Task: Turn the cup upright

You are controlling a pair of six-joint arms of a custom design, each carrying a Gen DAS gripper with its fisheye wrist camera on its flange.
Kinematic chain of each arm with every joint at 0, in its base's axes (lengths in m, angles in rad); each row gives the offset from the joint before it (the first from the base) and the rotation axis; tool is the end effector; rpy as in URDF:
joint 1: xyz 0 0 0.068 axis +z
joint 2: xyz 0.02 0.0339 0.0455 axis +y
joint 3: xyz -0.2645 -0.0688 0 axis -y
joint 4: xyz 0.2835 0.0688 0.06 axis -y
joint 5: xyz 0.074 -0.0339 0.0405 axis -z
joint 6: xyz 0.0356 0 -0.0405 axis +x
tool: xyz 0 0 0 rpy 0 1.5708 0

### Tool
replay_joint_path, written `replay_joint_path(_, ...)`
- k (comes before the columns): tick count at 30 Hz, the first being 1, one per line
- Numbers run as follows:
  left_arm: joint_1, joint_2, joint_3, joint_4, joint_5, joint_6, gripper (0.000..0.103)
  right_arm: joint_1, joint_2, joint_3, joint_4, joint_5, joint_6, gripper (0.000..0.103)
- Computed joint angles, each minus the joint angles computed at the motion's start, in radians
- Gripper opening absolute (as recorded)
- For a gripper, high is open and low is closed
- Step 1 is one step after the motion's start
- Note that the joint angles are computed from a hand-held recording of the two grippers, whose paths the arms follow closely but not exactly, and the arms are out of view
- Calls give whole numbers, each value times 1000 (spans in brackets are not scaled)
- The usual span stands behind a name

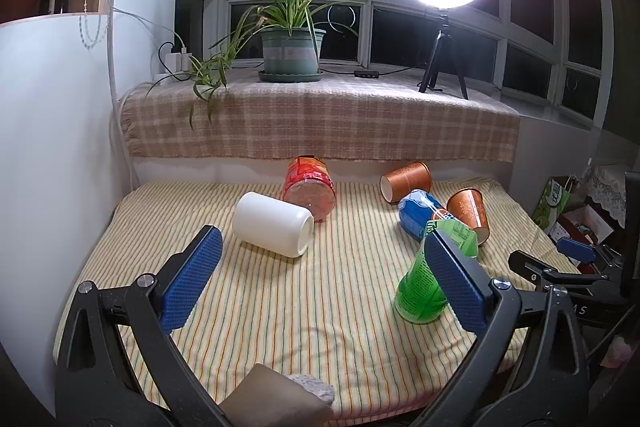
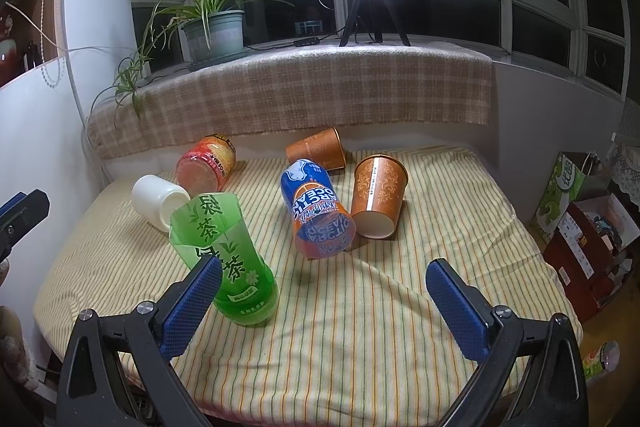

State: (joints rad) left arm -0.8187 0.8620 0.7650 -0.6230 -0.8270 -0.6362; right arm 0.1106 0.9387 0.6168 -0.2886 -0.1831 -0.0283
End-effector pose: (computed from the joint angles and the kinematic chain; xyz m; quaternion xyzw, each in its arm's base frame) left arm 0.1623 -0.1351 0.2819 -0.0891 0.8457 0.0221 0.5256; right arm 0.2388 0.0330 0.2316 -0.1034 0.8782 0.0999 0.4562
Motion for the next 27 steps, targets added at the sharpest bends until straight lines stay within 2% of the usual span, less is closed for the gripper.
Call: replay_joint_path(27,-6,13,10,3,-7,-2,103,2,4,-8,2,0,14,103)
